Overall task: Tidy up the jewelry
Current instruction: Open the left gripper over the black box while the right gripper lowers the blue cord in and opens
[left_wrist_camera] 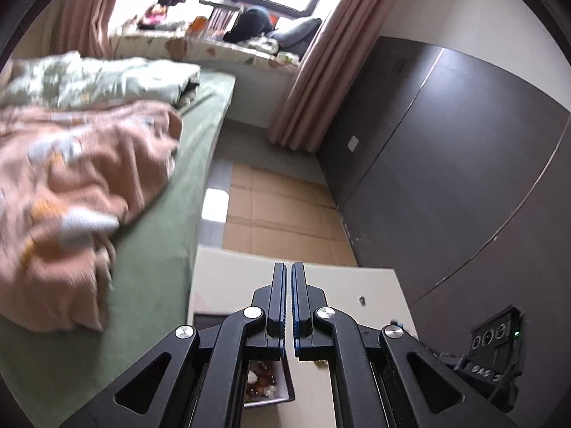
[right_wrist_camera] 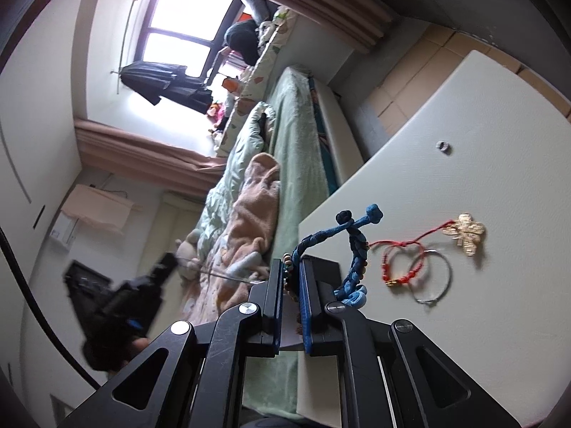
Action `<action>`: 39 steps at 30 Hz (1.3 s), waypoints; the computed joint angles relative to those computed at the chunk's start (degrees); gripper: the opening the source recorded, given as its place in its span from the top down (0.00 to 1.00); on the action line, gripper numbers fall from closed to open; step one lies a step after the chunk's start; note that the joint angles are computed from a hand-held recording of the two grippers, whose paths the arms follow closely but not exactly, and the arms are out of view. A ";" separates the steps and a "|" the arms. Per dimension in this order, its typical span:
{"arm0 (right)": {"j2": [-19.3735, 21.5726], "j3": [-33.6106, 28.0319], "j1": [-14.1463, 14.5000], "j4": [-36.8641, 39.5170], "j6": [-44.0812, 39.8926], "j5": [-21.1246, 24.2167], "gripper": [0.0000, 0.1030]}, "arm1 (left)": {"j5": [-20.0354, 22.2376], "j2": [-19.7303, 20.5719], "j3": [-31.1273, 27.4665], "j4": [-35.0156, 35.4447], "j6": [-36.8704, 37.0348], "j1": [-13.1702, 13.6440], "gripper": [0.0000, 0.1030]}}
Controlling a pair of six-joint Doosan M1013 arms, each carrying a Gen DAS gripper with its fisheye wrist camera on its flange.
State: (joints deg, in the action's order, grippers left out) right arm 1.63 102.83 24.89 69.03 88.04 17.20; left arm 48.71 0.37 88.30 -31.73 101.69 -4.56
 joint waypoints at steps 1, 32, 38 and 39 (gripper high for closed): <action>0.32 -0.26 0.17 2.40 -2.51 0.00 0.90 | -0.27 0.01 0.64 0.26 -0.83 -0.07 0.98; 13.91 -14.56 5.24 -3.26 3.45 10.47 0.38 | -2.98 -0.68 5.44 -0.67 -0.97 8.34 0.00; 10.28 -12.09 4.78 -9.54 7.53 9.28 0.38 | -2.43 -0.82 5.16 -0.77 -0.72 7.56 0.00; 9.56 -11.80 4.77 -13.19 10.39 9.36 0.38 | -2.39 -0.90 5.16 -1.08 -0.15 7.31 0.00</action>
